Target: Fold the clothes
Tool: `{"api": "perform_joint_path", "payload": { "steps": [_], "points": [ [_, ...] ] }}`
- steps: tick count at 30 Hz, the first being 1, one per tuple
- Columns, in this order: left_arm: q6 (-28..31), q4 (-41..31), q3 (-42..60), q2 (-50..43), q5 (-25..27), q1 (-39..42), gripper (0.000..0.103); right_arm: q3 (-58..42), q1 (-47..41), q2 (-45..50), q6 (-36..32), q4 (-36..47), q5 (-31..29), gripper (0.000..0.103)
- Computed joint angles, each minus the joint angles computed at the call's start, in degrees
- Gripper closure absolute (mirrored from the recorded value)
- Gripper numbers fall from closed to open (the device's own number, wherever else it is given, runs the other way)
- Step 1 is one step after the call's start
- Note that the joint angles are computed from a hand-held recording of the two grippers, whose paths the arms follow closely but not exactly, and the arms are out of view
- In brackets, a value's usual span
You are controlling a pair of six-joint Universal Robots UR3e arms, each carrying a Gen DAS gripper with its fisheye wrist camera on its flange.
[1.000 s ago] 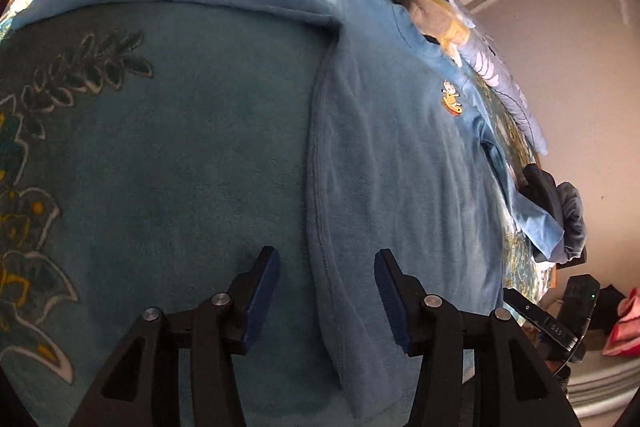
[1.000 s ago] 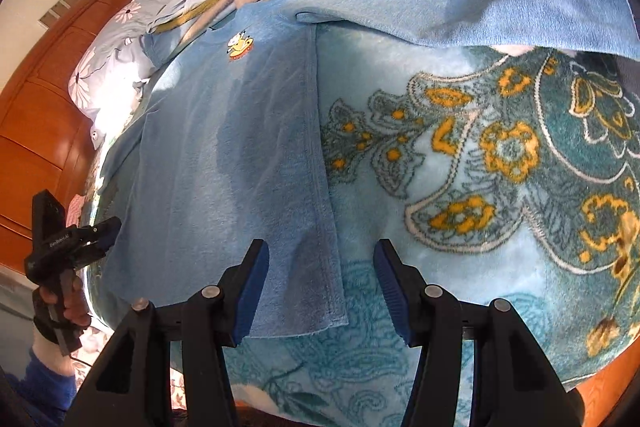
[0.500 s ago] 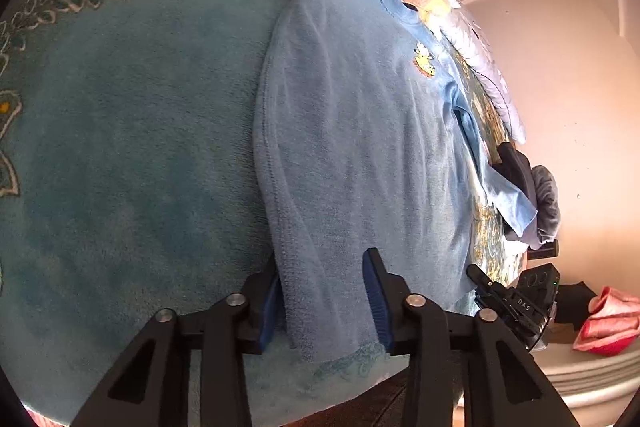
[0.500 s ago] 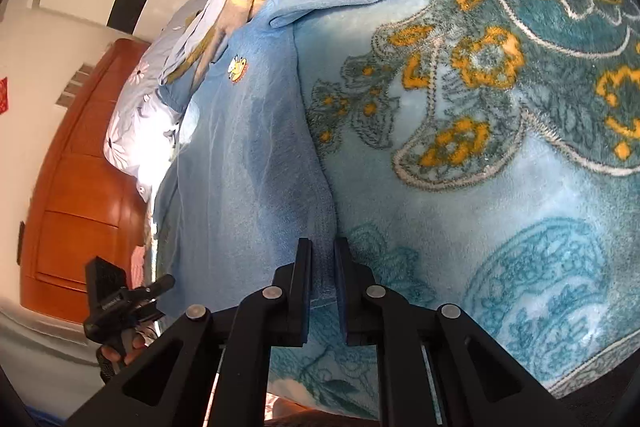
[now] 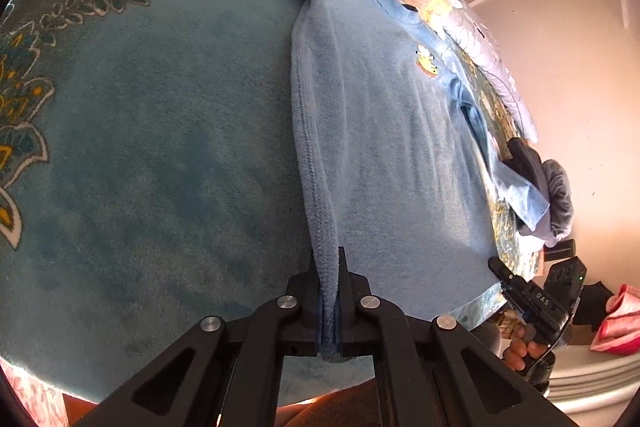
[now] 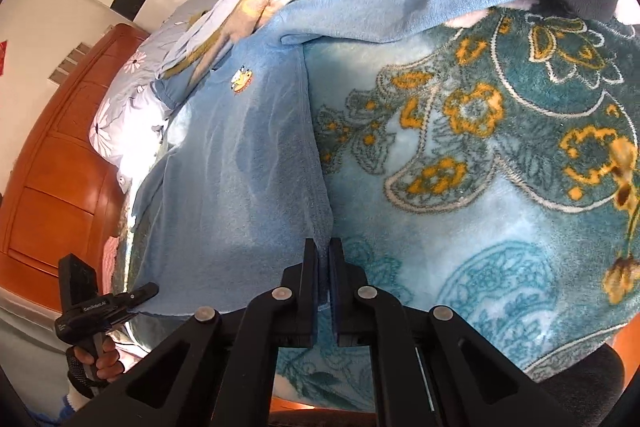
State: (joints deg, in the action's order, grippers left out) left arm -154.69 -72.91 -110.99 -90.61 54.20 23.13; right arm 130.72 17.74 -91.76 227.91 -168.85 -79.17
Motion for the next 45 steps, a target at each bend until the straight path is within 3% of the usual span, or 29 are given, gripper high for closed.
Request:
{"api": "perform_joint_path", "payload": {
  "steps": [4,8,10,12,13,15,17,21,25,28,33,36,40,41,42,43,45],
  "points": [
    [-0.73,0.70,-0.76,-1.73,-1.50,0.60,0.100,0.27,-0.26,1.91,0.43,-0.52,0.57,0.099],
    [2.67,-3.20,1.22,-1.07,-3.27,1.59,0.097,-4.63,1.35,0.73,-2.07,6.07,-1.86,0.097],
    [3.89,-6.16,2.77,-0.98,-4.86,2.73,0.092,-7.05,2.04,-0.10,-3.72,9.29,-3.03,0.097],
    [5.47,-9.63,4.92,-1.11,-5.52,4.14,0.067,-10.34,3.79,-1.06,-4.41,14.24,-7.98,0.091],
    [6.20,-10.78,5.85,-0.97,-5.44,5.02,0.061,-12.11,4.73,-1.42,-4.57,16.94,-10.92,0.083],
    [6.72,-10.40,7.06,-0.37,-4.76,7.31,0.058,-15.24,6.22,-1.89,-4.73,21.51,-16.05,0.074],
    [5.69,-5.81,7.48,0.13,-3.50,10.18,0.058,-15.85,5.79,-2.62,-4.32,22.23,-17.11,0.067],
    [-10.91,12.67,11.69,-8.01,-2.33,15.65,0.057,-20.06,6.06,1.69,-5.40,22.92,-16.14,0.067],
    [-25.91,21.33,26.73,-24.50,-2.61,19.35,0.057,-24.77,7.23,7.95,-6.12,22.16,-14.16,0.067],
    [-32.56,23.92,38.54,-33.92,1.69,17.42,0.057,-28.39,7.55,11.07,-6.79,23.36,-13.84,0.067],
    [-38.59,21.96,52.77,-45.38,6.79,13.76,0.059,-33.62,7.89,14.71,-7.97,25.36,-13.49,0.067],
    [-39.03,23.19,54.37,-47.76,9.77,13.81,0.059,-35.49,7.79,16.20,-8.43,26.17,-13.09,0.067],
    [-40.55,28.26,51.52,-47.77,9.38,14.43,0.061,-36.35,7.49,17.76,-8.62,26.39,-11.89,0.067],
    [-40.57,29.05,51.68,-48.00,10.05,14.27,0.066,-36.39,7.44,18.13,-8.70,26.35,-11.56,0.067],
    [-40.41,29.08,52.60,-48.48,11.48,13.84,0.087,-36.46,7.38,18.50,-8.76,26.33,-11.22,0.067],
    [-40.20,28.79,53.87,-49.10,13.10,13.33,0.099,-36.60,7.32,18.86,-8.77,26.36,-10.85,0.067],
    [-40.49,28.47,55.49,-49.38,14.27,12.64,0.099,-36.64,7.24,19.25,-8.89,26.13,-10.34,0.067]
  ]
}}
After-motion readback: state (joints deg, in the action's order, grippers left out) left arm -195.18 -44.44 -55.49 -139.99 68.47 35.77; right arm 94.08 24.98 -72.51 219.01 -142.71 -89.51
